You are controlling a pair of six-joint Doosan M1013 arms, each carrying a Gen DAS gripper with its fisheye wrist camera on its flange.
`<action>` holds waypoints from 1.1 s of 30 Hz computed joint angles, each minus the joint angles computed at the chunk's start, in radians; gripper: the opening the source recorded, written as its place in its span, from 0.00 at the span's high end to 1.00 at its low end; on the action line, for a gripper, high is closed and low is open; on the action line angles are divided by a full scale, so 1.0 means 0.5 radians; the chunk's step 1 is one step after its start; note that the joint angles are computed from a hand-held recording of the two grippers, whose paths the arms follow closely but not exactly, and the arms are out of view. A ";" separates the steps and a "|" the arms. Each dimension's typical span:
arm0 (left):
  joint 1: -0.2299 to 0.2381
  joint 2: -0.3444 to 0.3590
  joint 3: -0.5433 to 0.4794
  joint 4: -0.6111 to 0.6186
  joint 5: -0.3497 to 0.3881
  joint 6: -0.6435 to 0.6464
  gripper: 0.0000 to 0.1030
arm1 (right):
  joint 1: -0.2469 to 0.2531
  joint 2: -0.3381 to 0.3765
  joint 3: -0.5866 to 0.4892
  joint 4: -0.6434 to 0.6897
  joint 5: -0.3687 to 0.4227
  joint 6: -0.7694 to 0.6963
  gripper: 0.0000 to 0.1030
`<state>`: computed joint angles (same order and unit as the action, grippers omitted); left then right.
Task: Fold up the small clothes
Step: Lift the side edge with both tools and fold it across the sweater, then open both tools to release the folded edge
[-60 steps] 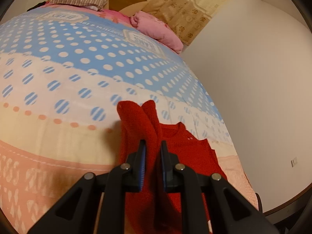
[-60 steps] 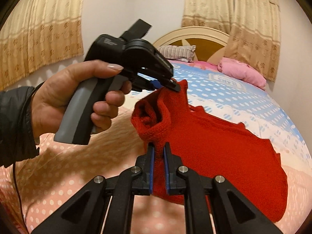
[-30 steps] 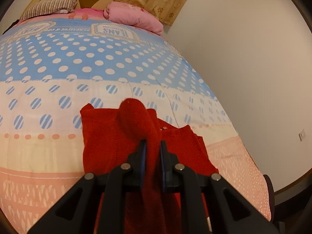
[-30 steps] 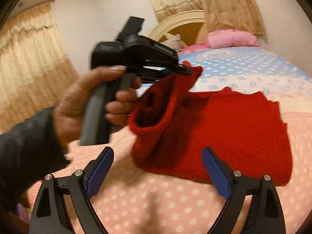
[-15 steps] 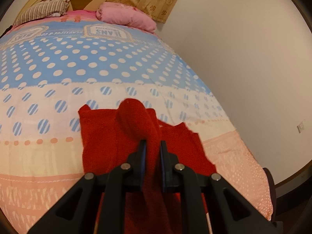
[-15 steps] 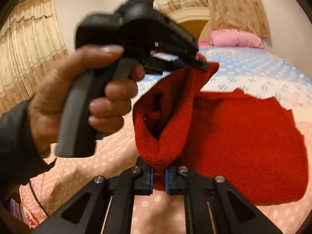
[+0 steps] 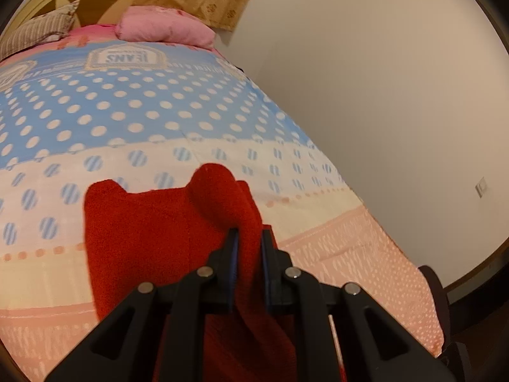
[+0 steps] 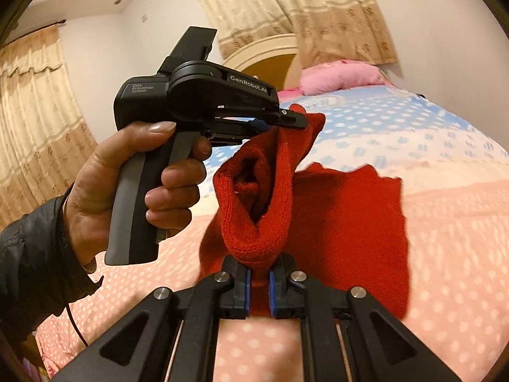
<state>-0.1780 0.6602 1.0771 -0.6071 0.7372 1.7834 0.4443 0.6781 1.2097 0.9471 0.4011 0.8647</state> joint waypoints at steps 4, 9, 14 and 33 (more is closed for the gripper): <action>-0.029 0.056 -0.074 0.066 0.063 -0.054 0.87 | -0.029 -0.020 0.050 -0.056 -0.013 0.116 0.93; -0.078 0.092 -0.118 0.189 0.096 -0.092 0.87 | -0.059 -0.027 0.084 -0.124 -0.014 0.278 0.93; -0.126 0.098 -0.117 0.276 0.087 -0.036 0.86 | -0.077 -0.039 0.129 -0.141 -0.020 0.385 0.93; -0.067 -0.368 0.747 0.653 -0.617 -0.192 0.30 | -0.148 -0.151 0.331 0.144 -0.234 0.414 0.28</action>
